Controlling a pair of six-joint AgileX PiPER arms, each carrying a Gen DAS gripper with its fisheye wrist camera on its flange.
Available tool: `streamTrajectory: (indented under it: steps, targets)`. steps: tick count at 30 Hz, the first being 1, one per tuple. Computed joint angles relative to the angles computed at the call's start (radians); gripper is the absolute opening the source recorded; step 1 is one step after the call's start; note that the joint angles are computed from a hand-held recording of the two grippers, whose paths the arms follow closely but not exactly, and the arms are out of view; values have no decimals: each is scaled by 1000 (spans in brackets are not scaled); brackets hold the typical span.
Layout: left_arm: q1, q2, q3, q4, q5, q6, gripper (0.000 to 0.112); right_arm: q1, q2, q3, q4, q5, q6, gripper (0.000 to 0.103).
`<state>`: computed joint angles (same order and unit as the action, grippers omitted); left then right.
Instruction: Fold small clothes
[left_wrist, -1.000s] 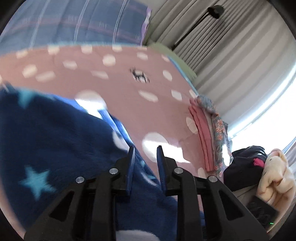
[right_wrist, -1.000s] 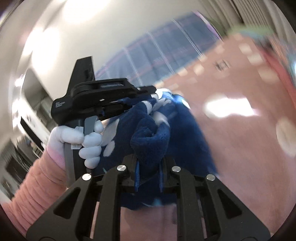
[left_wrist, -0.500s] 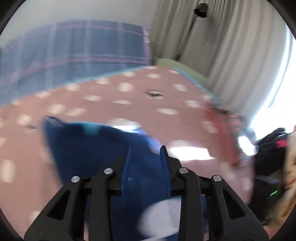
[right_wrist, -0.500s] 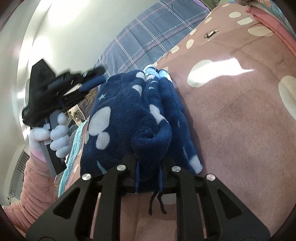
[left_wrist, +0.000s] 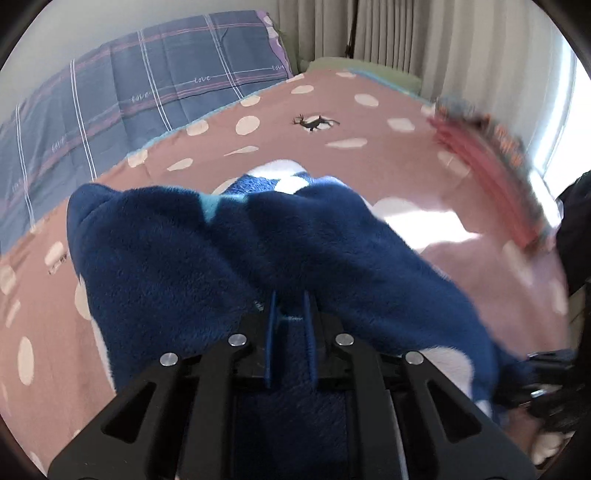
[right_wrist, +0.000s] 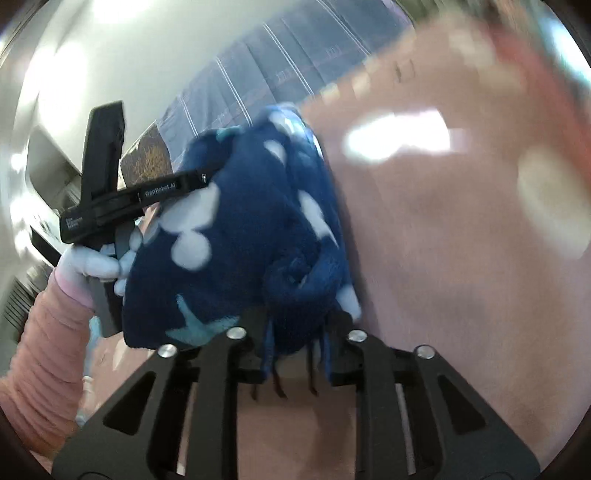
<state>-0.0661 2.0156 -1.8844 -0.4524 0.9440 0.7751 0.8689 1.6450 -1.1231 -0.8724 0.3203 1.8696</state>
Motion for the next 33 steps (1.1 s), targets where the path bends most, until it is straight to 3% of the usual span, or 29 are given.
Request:
streamTrajectory:
  steps: [2, 5, 7, 11, 13, 16, 17, 18, 20, 22, 25, 28, 30, 33]
  targets:
    - [15, 14, -25, -16, 26, 4, 13, 6, -32, 24, -80, 9, 80, 28]
    - [41, 17, -17, -55, 32, 34, 13, 81, -41, -112, -21, 265, -88, 30]
    - [48, 13, -7, -71, 26, 46, 13, 121, -35, -198, -54, 366, -168, 30]
    - [24, -2, 20, -40, -5, 29, 13, 157, 8, -312, -136, 400, -250, 30]
    - [21, -1, 18, -36, -4, 26, 13, 138, 47, -348, -72, 366, -337, 29]
    - [27, 6, 15, -69, 6, 37, 13, 67, 194, -414, 157, 371, -508, 24]
    - [15, -8, 45, -59, -31, 40, 13, 62, 217, -393, 172, 358, -523, 24]
    - [4, -19, 66, -46, -58, 42, 13, 77, 228, -399, 147, 386, -535, 24]
    - [-14, -42, 105, -9, -108, 45, 13, 121, 281, -517, 149, 549, -593, 24]
    - [8, -36, 72, -42, -58, 48, 13, 141, 321, -590, 150, 632, -638, 24]
    - [54, -33, -1, -98, 35, 57, 13, 127, 319, -595, 176, 620, -674, 24]
    - [100, -80, -2, -139, -21, 104, 13, 116, 328, -617, 204, 634, -711, 24]
    - [129, -32, -113, -109, -5, 32, 10, 117, 345, -649, 208, 657, -722, 25]
    - [129, 118, -337, -12, 105, -98, 10, 122, 369, -689, 205, 701, -730, 26]
